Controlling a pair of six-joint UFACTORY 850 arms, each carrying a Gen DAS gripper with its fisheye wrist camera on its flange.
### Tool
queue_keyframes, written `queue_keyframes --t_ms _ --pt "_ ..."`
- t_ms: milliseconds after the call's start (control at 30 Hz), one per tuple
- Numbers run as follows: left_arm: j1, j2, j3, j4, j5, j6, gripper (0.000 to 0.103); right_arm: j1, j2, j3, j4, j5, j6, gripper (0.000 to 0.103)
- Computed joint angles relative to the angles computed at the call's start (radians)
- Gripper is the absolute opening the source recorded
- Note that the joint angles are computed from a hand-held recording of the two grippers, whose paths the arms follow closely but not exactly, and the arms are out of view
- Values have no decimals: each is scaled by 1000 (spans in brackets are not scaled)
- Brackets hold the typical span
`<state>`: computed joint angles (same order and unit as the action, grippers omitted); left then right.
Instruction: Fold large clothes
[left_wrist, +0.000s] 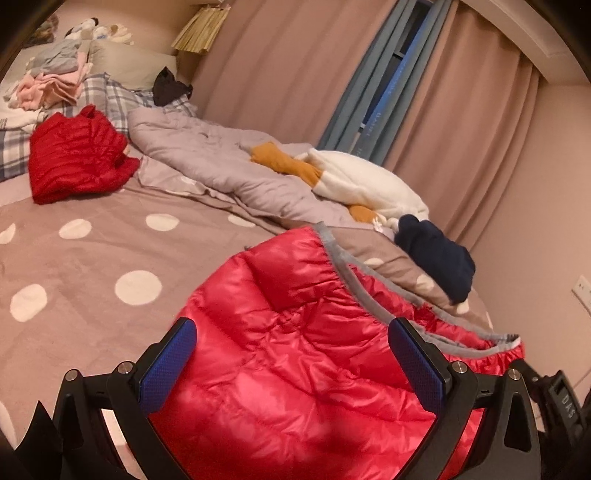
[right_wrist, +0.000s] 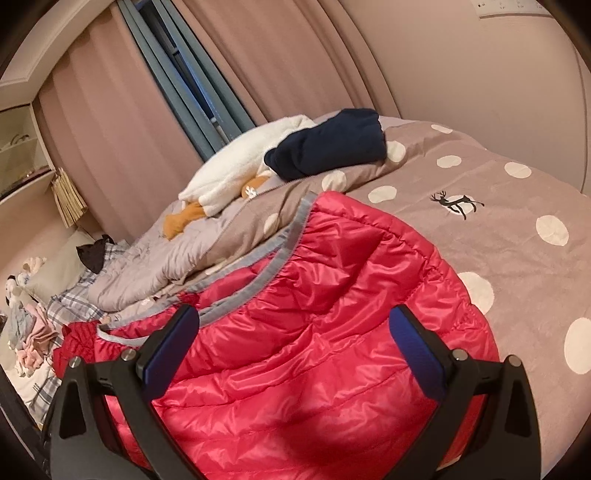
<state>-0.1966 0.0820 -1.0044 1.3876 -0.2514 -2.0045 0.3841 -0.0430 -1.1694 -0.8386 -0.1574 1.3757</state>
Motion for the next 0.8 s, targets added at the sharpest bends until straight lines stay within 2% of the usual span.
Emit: queue_keyframes --t_ms 67,133,200,267,367,467,533,600,700,733,800 --pt "2 -16 -16 -26 7 40 102 -3 -20 -24 82 -31 -99 103" --pt "10 -29 -29 -83 15 96 102 -10 -27 -29 82 -31 -100 103" --pt "25 -42 -34 -74 45 84 102 -18 -36 -37 111 -33 -121 103" --pt "31 -63 -44 -114 28 109 102 -22 -46 -43 57 -27 -75 103" --pt "27 -92 -50 -58 0 52 102 -18 -84 -71 2 -62 -64 103" --pt "26 -144 -87 -225 -15 268 102 -24 -125 -96 64 -73 -171 103" --pt "29 -172 -101 -268 -19 330 102 -32 -158 -117 95 -88 -219 103" --pt "15 -219 -129 -336 -101 401 102 -43 -197 -142 159 -123 -260 103" --pt "6 -253 -135 -285 -138 349 102 -70 -226 -145 369 -80 -431 103" --pt "5 -256 -133 -261 -135 319 102 -70 -236 -150 380 -81 -453 103" --pt "15 -251 -111 -165 -82 213 102 -63 -259 -164 286 -105 -407 103"
